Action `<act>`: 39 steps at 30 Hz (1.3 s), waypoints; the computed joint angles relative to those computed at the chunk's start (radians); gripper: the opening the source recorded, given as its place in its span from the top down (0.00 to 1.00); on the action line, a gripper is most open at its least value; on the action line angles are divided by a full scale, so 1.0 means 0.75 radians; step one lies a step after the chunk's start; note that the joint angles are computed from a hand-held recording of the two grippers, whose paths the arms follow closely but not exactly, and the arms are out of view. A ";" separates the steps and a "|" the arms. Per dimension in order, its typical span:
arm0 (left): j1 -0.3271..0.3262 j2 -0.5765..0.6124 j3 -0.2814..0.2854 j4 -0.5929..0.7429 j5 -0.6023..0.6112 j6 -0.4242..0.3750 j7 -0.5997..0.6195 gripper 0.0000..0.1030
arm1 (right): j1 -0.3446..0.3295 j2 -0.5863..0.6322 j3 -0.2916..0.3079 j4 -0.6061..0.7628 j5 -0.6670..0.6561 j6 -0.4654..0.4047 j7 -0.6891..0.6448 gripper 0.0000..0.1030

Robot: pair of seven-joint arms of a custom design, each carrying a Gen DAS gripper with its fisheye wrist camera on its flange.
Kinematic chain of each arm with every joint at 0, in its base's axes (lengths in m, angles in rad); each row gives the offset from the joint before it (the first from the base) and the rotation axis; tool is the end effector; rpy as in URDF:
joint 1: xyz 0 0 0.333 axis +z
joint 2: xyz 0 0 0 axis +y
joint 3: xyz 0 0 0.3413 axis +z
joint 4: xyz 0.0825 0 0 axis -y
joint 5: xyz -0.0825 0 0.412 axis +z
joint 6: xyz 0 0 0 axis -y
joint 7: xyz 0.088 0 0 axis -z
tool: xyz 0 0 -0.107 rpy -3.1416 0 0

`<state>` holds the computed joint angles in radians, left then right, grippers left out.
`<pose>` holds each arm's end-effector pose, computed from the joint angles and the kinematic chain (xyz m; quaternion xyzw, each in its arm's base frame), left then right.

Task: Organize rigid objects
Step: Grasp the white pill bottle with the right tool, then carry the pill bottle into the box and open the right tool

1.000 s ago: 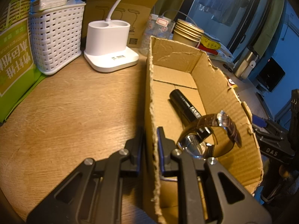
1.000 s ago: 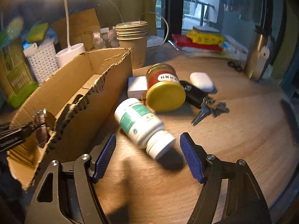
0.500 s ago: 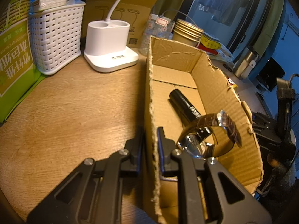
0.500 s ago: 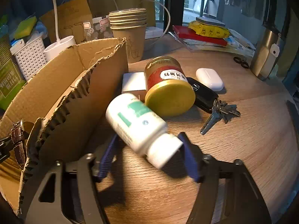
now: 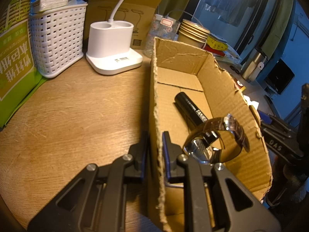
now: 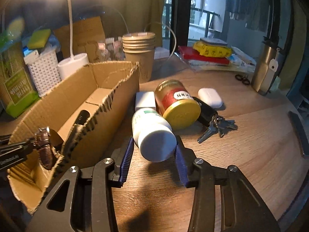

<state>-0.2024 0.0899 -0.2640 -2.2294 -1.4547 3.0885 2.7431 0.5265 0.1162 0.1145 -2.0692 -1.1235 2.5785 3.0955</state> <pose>0.5366 -0.1769 0.3765 -0.5817 0.7084 -0.3789 0.1273 0.4904 0.3833 0.4198 -0.6426 0.6543 -0.2964 0.2666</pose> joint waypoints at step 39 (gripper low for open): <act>0.000 0.001 -0.002 0.000 0.002 0.001 -0.003 0.85 | 0.116 0.088 0.033 0.215 -0.124 -0.059 -0.035 0.59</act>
<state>-0.2025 0.0905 -0.2653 -2.2291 -1.4529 3.0896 2.7408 0.6133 0.1820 0.1392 -1.9077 -1.2165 2.5344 3.0690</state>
